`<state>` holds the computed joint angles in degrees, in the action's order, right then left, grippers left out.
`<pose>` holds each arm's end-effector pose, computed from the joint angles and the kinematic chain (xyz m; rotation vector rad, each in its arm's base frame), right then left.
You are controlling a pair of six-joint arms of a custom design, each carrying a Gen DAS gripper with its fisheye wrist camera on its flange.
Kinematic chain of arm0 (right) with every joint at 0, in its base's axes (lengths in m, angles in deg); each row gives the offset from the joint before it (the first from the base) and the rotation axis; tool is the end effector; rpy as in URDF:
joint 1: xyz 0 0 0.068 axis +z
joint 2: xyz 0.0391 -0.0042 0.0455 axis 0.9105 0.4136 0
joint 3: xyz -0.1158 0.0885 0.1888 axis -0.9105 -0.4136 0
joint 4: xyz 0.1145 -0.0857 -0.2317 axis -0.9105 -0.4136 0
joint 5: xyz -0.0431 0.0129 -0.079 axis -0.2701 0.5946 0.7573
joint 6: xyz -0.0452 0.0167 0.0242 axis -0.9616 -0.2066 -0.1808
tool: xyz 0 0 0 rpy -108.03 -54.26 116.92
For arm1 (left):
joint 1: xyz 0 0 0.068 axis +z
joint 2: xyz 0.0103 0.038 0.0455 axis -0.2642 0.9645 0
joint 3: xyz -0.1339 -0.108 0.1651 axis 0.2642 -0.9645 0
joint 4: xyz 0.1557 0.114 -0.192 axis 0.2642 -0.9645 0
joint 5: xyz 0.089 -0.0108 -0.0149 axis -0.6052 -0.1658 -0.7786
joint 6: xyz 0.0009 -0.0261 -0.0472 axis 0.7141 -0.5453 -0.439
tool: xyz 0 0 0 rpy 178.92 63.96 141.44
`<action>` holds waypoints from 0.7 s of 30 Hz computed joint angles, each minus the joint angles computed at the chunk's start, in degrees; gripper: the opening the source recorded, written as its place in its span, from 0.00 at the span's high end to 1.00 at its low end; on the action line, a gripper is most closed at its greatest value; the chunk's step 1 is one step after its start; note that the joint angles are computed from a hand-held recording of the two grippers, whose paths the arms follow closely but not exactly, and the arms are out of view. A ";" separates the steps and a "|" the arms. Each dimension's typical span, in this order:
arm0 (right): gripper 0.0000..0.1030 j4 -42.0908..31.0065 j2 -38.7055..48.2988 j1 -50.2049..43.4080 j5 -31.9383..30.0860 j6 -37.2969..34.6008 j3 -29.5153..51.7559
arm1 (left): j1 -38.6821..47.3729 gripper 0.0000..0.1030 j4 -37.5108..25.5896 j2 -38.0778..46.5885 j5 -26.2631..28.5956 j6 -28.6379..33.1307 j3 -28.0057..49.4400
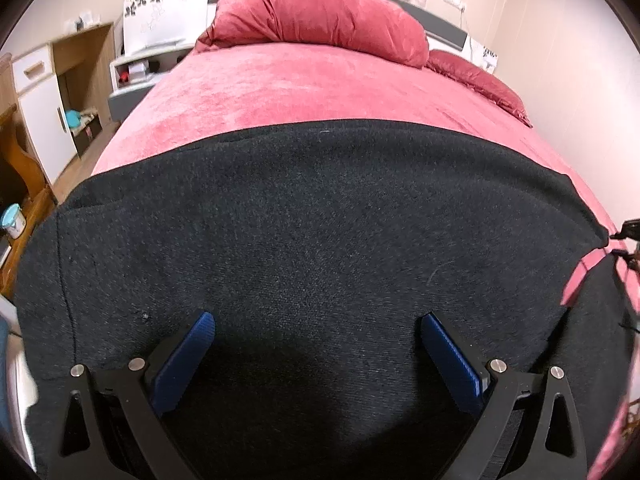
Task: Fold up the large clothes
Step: 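Pinch the coat sleeve with the right gripper and fold it inward, then grasp the coat edge with the left gripper while the right gripper pinches the sleeve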
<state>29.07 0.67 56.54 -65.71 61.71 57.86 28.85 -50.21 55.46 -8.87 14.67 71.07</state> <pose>0.2187 -0.0400 0.1964 1.3964 2.0613 0.1715 0.2450 0.2084 0.1023 0.1400 2.4719 -0.3316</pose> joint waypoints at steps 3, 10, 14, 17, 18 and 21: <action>0.67 -3.48 6.02 8.88 11.51 -5.89 11.13 | 2.14 0.06 -10.16 1.95 4.25 1.02 7.96; 0.63 -8.75 43.44 19.26 -0.31 -8.34 46.78 | 1.52 0.04 0.27 8.78 0.31 -11.59 21.71; 0.61 -16.55 63.24 22.36 0.73 -2.90 69.52 | -0.86 0.04 -3.64 22.25 -7.32 -12.48 38.63; 0.46 -20.17 67.60 22.69 0.54 5.84 74.46 | -0.75 0.04 -18.14 35.63 -7.72 -9.20 57.50; 0.40 -21.36 69.56 22.63 0.50 7.53 76.95 | -0.36 0.04 -21.66 38.70 -7.53 -8.05 61.78; 0.32 -33.00 82.20 23.82 2.31 3.96 96.66 | 0.00 0.04 -29.54 47.10 -6.92 -5.67 74.77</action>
<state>-3.93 82.87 80.36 -63.41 65.67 154.52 28.86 -79.75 102.56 -15.79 9.00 145.84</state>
